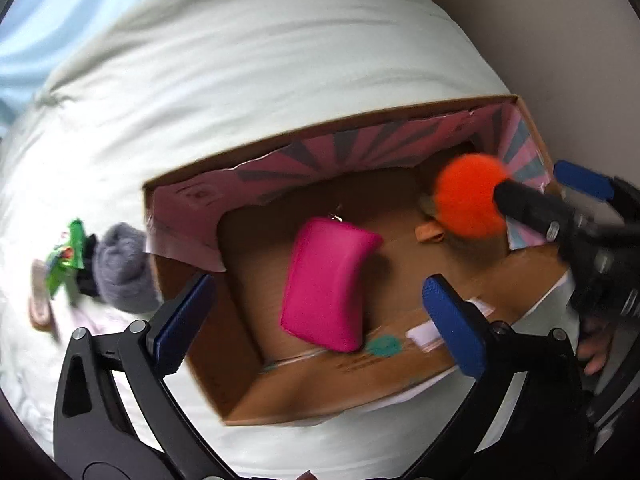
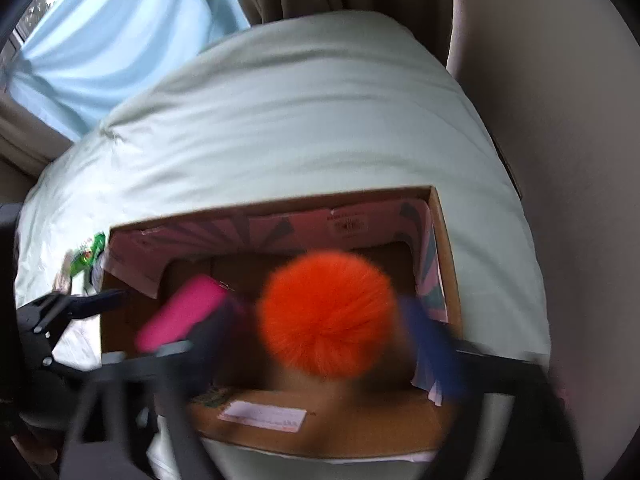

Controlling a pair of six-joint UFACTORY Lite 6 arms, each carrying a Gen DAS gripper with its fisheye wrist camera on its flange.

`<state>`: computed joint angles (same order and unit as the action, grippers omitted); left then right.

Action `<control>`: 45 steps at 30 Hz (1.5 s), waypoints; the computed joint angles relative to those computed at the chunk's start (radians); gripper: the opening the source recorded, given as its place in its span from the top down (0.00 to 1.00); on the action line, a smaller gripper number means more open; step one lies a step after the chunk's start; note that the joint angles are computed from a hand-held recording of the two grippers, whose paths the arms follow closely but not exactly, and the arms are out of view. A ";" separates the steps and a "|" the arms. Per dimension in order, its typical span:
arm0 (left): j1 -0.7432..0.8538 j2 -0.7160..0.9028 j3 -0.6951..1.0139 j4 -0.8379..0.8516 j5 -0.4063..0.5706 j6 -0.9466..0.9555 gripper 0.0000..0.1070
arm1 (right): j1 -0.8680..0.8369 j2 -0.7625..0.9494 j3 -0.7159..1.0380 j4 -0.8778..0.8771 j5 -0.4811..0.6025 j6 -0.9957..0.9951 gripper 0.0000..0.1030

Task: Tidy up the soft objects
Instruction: 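Carry pouch and pompom to the box and open both tools inside, then withdraw both tools from the box and move toward the remaining items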

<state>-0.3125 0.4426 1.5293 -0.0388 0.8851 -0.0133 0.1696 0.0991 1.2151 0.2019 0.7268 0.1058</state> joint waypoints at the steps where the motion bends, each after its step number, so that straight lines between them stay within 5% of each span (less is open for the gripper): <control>1: 0.008 -0.018 -0.020 -0.011 0.004 0.012 0.04 | -0.005 -0.004 -0.001 0.001 0.004 0.010 0.00; 11: 0.064 -0.136 -0.070 -0.057 0.042 0.050 0.04 | 0.039 -0.110 -0.022 -0.071 0.043 0.091 0.00; 24: 0.080 -0.374 -0.036 -0.063 0.181 0.031 0.04 | 0.151 -0.267 0.124 -0.225 0.252 0.300 0.00; 36: 0.176 -0.547 0.252 -0.033 0.453 0.033 0.04 | 0.472 -0.234 0.571 -0.465 0.608 0.535 0.00; 40: 0.322 -0.571 0.376 -0.078 0.538 0.123 0.04 | 0.681 -0.153 0.788 -0.600 0.734 0.638 0.00; 45: 0.731 -0.559 0.544 -0.300 0.692 0.386 0.04 | 0.916 0.028 1.118 -0.752 0.894 0.712 0.00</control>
<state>0.4183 -0.1161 2.0733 -0.3392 1.5775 0.3729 1.0854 0.1271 2.3329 -0.5504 1.6206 0.8178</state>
